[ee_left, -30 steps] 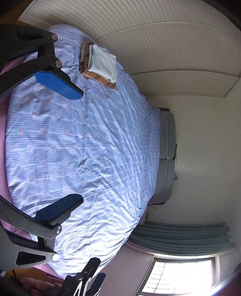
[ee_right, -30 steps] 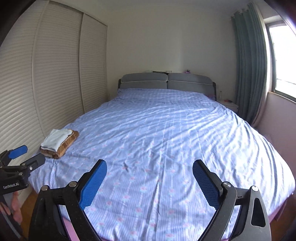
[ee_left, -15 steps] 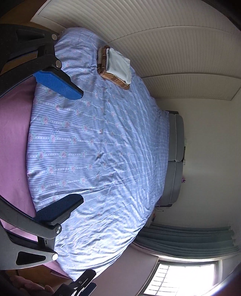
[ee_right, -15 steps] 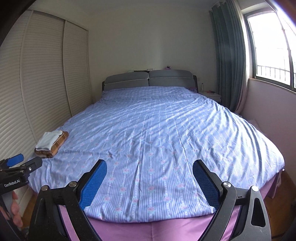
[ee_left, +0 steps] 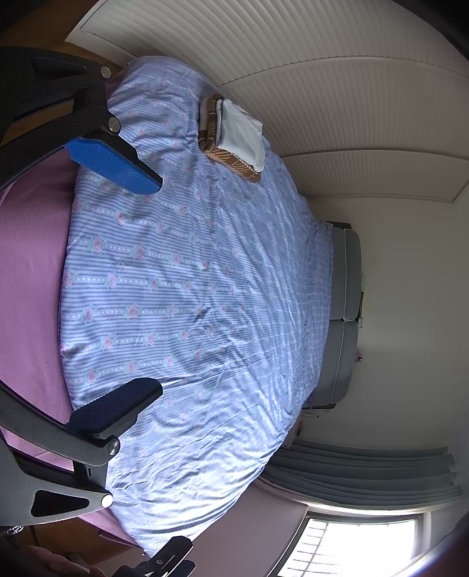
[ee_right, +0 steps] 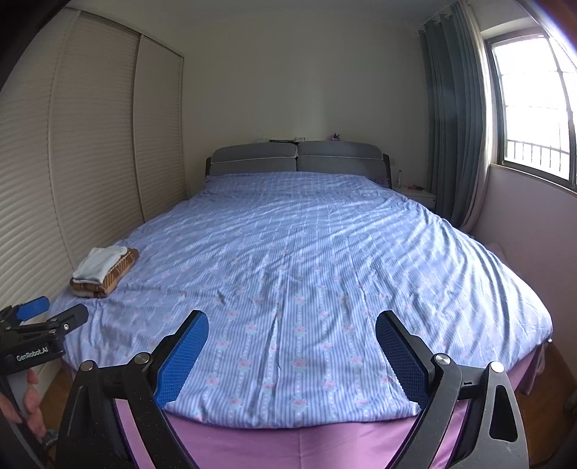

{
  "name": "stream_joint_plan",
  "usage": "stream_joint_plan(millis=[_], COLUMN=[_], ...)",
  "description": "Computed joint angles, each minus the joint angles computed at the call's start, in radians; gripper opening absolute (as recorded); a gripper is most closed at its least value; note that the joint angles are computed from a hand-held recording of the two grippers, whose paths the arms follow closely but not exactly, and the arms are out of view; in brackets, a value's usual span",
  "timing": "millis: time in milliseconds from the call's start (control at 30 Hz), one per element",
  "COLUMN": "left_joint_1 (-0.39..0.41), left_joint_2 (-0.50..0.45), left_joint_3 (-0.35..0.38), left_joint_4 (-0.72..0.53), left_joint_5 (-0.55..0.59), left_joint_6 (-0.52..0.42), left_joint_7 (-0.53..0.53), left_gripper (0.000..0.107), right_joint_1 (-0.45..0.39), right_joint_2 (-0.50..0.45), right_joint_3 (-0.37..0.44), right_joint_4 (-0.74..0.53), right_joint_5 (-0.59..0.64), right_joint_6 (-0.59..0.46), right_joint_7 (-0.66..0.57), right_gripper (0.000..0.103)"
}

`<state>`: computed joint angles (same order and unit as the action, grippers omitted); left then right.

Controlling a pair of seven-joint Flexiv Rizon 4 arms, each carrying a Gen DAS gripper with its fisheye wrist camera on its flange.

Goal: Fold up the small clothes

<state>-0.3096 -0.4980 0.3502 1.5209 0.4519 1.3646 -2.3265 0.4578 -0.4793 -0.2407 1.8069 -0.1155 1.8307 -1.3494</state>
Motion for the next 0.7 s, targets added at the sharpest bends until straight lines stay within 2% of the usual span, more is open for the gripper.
stream_joint_plan(millis=[267, 700], left_joint_1=[-0.014, -0.022], left_joint_2=[0.001, 0.011], left_joint_3=[0.008, 0.013], left_joint_4=[-0.006, -0.009], left_joint_5=[0.023, 0.050], left_joint_6=[0.004, -0.004], left_joint_7=[0.003, -0.024], left_gripper=[0.103, 0.103], right_joint_1=[-0.032, -0.043], right_joint_2=[0.003, -0.003], right_joint_3=[0.031, 0.037], right_joint_4=[-0.002, -0.008], right_joint_5=[-0.009, -0.021], right_joint_6=[-0.009, -0.010], right_joint_7=[0.007, 0.017], right_gripper=[0.095, 0.095])
